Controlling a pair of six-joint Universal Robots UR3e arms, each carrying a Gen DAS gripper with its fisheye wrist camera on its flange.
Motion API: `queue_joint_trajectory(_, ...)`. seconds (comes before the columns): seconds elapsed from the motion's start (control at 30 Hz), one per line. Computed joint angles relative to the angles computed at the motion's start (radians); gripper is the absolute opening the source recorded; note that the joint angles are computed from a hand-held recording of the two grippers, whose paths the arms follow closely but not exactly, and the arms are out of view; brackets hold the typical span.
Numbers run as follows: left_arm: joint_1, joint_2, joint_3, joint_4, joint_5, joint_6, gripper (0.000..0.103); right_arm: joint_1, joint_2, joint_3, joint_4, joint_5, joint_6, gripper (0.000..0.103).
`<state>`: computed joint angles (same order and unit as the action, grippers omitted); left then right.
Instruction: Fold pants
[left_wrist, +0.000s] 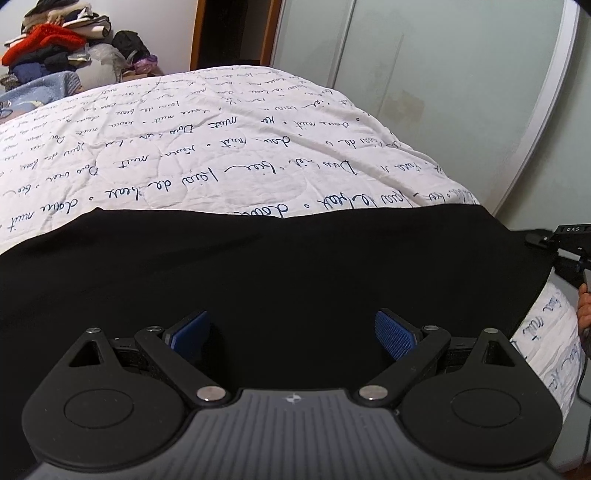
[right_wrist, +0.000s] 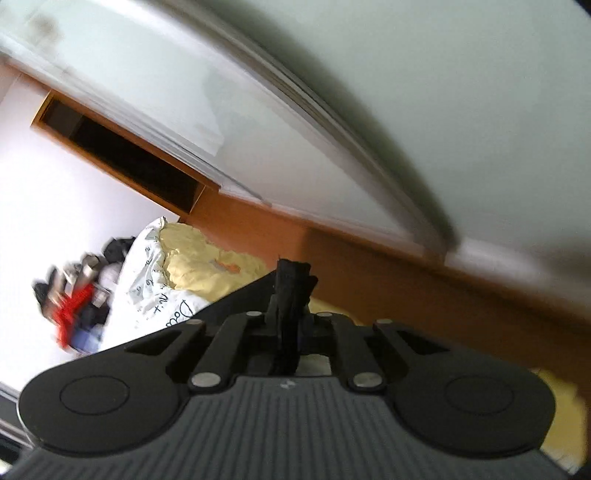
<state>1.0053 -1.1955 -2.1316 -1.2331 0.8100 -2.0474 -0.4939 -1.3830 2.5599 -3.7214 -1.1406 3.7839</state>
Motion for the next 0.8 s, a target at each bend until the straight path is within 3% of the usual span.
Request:
queue_joint_trajectory(0.17, 0.038, -0.004, 0.032, -0.081, -0.051, 0.004, 0.097, 0.207, -0.083, -0.098, 0.002, -0.227, -0.149, 0.008)
queue_joint_trajectory(0.33, 0.096, -0.051, 0.096, -0.185, -0.126, -0.042, 0.097, 0.536, -0.081, -0.286, 0.087, -0.428, -0.384, 0.008)
queue_joint_trajectory(0.4, 0.120, -0.095, 0.145, -0.273, -0.150, -0.056, 0.097, 0.637, -0.052, -0.350, 0.118, -0.436, -0.441, 0.008)
queue_joint_trajectory(0.6, 0.124, -0.356, 0.425, -0.746, -0.168, 0.035, 0.100, 0.915, 0.126, -0.532, 0.251, -0.465, -0.604, 0.008)
queue_joint_trajectory(0.8, 0.052, -0.466, 0.476, -0.806, -0.178, -0.050, 0.100, 1.024, 0.198, -0.539, 0.218, -0.555, -0.619, 0.008)
